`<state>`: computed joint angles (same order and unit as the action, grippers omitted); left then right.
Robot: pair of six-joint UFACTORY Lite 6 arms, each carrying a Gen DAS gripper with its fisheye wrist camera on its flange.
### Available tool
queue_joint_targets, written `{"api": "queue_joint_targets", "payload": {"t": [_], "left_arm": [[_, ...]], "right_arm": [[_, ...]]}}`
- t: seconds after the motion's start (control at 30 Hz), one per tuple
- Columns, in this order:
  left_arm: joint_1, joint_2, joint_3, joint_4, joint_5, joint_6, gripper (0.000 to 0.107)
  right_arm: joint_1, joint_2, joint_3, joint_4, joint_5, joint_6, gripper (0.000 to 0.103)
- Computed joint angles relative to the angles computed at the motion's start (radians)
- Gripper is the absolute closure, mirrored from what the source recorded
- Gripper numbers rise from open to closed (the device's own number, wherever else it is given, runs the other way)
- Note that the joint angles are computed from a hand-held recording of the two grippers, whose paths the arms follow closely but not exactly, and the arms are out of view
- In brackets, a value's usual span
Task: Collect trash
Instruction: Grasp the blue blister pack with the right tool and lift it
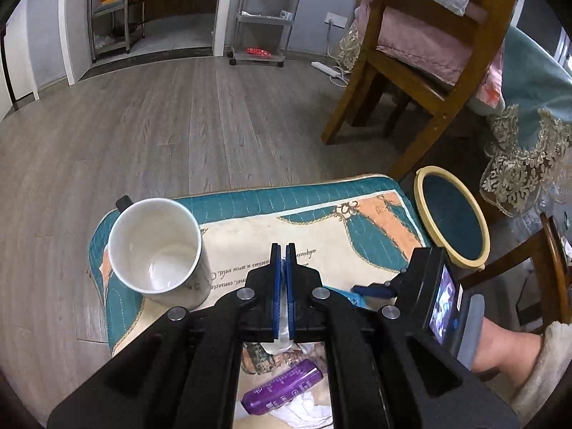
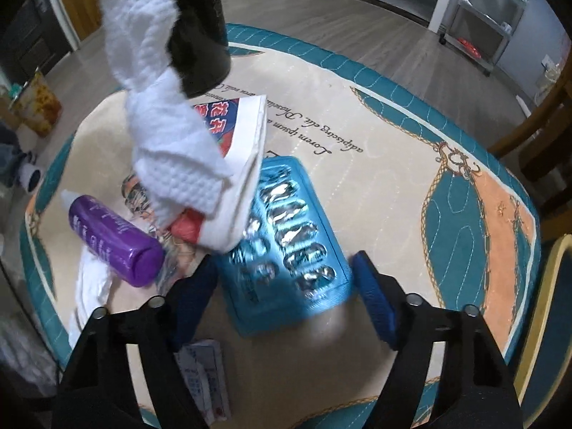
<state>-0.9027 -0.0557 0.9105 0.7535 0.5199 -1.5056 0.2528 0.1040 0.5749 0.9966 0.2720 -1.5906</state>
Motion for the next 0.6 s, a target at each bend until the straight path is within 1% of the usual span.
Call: {"api": "queue_joint_targets", "payload": {"t": [0.23, 0.37, 0.53, 0.6], "left_arm": [[-0.010, 0.076, 0.068, -0.006, 0.003, 0.028, 0.105], [-0.013, 0.075, 0.071, 0.001, 0.003, 0.025, 0.105], [-0.011, 0.093, 0.093, 0.009, 0.000, 0.018, 0.105], [-0.017, 0.104, 0.107, 0.018, -0.006, 0.015, 0.105]], "right_arm": [[-0.031, -0.048, -0.012, -0.109, 0.058, 0.092, 0.031], [-0.105, -0.097, -0.024, -0.149, 0.078, 0.087, 0.031], [-0.212, -0.090, 0.035, -0.153, 0.125, 0.119, 0.031], [-0.242, -0.123, 0.041, -0.164, 0.147, 0.141, 0.031]]}}
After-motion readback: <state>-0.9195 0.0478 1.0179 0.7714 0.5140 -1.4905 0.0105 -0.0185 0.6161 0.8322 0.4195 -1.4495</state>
